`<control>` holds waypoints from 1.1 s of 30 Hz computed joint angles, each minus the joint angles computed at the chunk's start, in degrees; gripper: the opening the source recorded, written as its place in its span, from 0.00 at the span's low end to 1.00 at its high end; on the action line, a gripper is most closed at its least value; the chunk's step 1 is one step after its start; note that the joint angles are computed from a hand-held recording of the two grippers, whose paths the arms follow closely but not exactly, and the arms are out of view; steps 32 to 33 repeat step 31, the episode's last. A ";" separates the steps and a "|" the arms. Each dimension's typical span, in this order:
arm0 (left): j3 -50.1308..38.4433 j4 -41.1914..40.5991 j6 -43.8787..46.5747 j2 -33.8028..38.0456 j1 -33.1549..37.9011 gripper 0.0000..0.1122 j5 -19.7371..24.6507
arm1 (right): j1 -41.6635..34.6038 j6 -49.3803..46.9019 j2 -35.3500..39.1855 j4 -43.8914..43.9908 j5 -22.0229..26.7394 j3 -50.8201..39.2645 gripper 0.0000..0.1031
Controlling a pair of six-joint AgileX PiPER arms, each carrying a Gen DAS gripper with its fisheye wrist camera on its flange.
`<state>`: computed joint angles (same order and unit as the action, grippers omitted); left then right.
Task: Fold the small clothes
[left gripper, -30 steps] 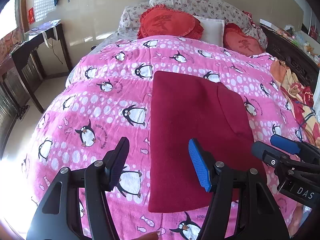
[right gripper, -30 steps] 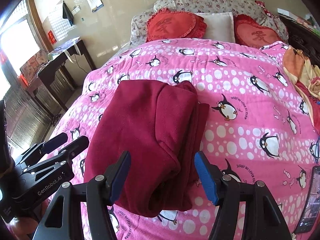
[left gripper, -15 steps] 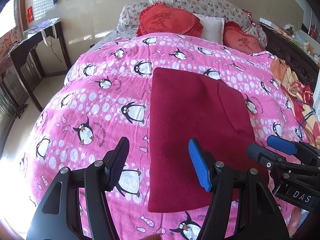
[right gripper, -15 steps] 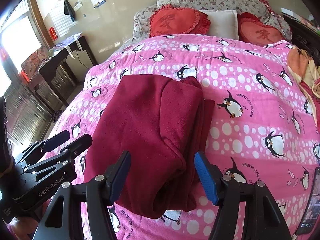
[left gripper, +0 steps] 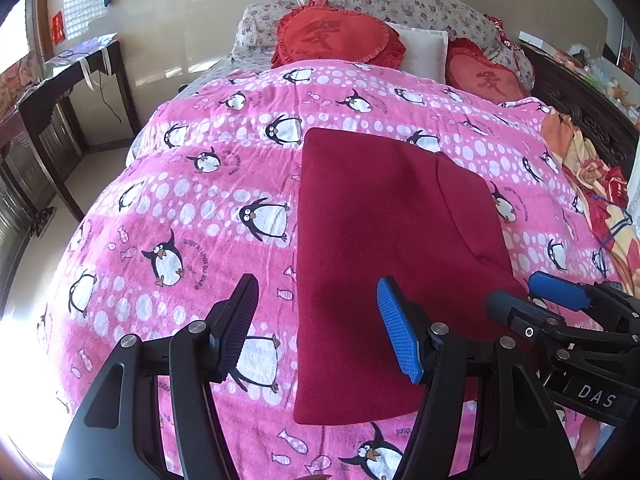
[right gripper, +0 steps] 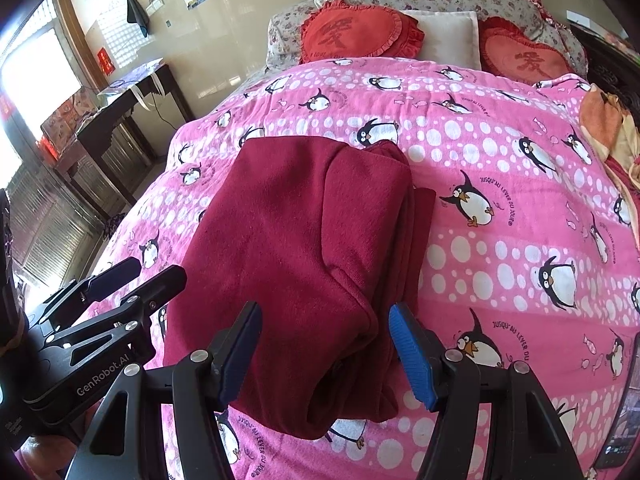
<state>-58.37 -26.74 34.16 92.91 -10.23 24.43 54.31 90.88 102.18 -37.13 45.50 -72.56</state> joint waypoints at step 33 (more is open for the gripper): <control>-2.13 -2.13 1.35 2.96 3.83 0.55 -0.49 | -0.79 -1.01 -0.27 1.54 -0.69 1.23 0.62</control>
